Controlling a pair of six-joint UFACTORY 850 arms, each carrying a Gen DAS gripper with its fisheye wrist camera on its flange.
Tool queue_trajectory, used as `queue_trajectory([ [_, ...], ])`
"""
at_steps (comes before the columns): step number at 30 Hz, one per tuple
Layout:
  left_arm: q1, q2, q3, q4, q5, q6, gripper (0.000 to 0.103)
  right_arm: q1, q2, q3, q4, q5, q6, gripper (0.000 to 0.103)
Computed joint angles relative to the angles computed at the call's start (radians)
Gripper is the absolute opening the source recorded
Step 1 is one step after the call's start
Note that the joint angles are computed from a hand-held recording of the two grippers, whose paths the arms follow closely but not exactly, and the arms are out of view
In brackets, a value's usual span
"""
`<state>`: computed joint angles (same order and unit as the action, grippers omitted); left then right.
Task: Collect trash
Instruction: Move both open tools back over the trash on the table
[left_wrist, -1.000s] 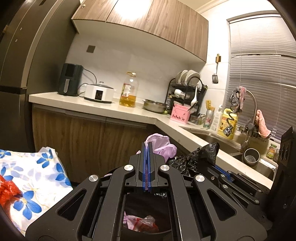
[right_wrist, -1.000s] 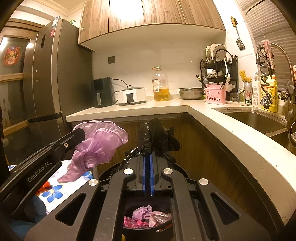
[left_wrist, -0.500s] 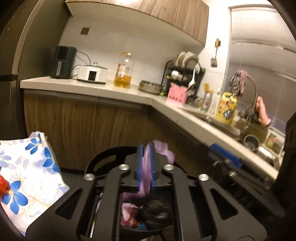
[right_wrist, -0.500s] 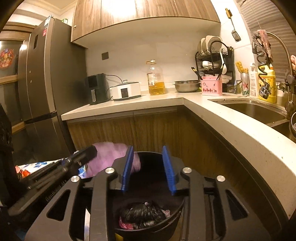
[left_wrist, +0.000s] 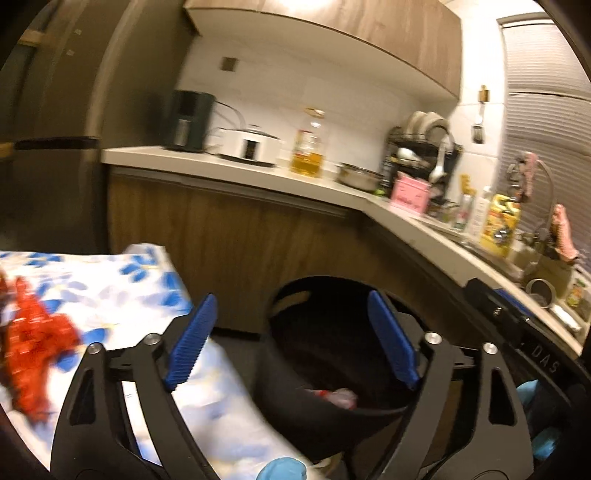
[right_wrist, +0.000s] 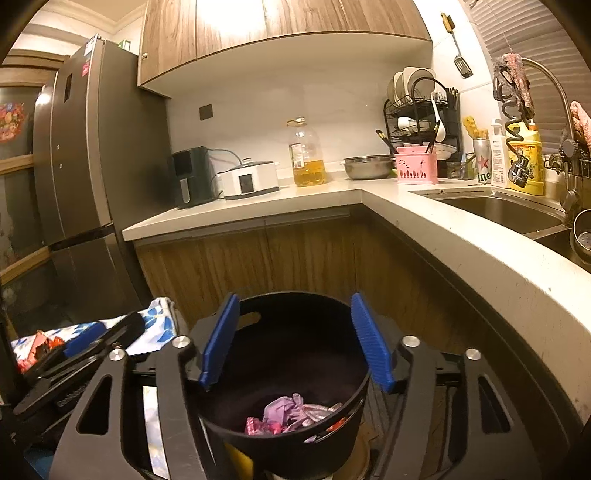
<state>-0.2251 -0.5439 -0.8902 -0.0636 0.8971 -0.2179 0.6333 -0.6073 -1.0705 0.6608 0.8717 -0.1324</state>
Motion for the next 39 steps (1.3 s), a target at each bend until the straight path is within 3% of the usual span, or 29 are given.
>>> queue_trajectory([
  [8, 0.025, 0.108, 0.187, -0.256, 0.082, 0.096, 0.089, 0.056, -0.009, -0.003, -0.030, -0.007, 0.010, 0.082],
  [17, 0.082, 0.196, 0.390, -0.521, 0.240, 0.218, 0.090, 0.142, -0.059, -0.059, -0.105, -0.065, 0.007, 0.084],
  [23, 0.170, 0.230, 0.497, -0.622, 0.325, 0.205, 0.089, 0.193, -0.104, -0.128, -0.120, -0.112, 0.002, 0.084],
  [30, 0.296, 0.211, 0.521, -0.639, 0.314, 0.220, 0.089, 0.247, -0.169, -0.231, -0.131, -0.153, -0.002, 0.084],
  [35, 0.370, 0.212, 0.517, -0.538, 0.234, 0.178, 0.074, 0.278, -0.222, -0.320, -0.119, -0.178, -0.036, 0.084],
  [39, 0.410, 0.195, 0.500, -0.454, 0.165, 0.143, 0.048, 0.290, -0.268, -0.390, -0.099, -0.202, -0.069, 0.084],
])
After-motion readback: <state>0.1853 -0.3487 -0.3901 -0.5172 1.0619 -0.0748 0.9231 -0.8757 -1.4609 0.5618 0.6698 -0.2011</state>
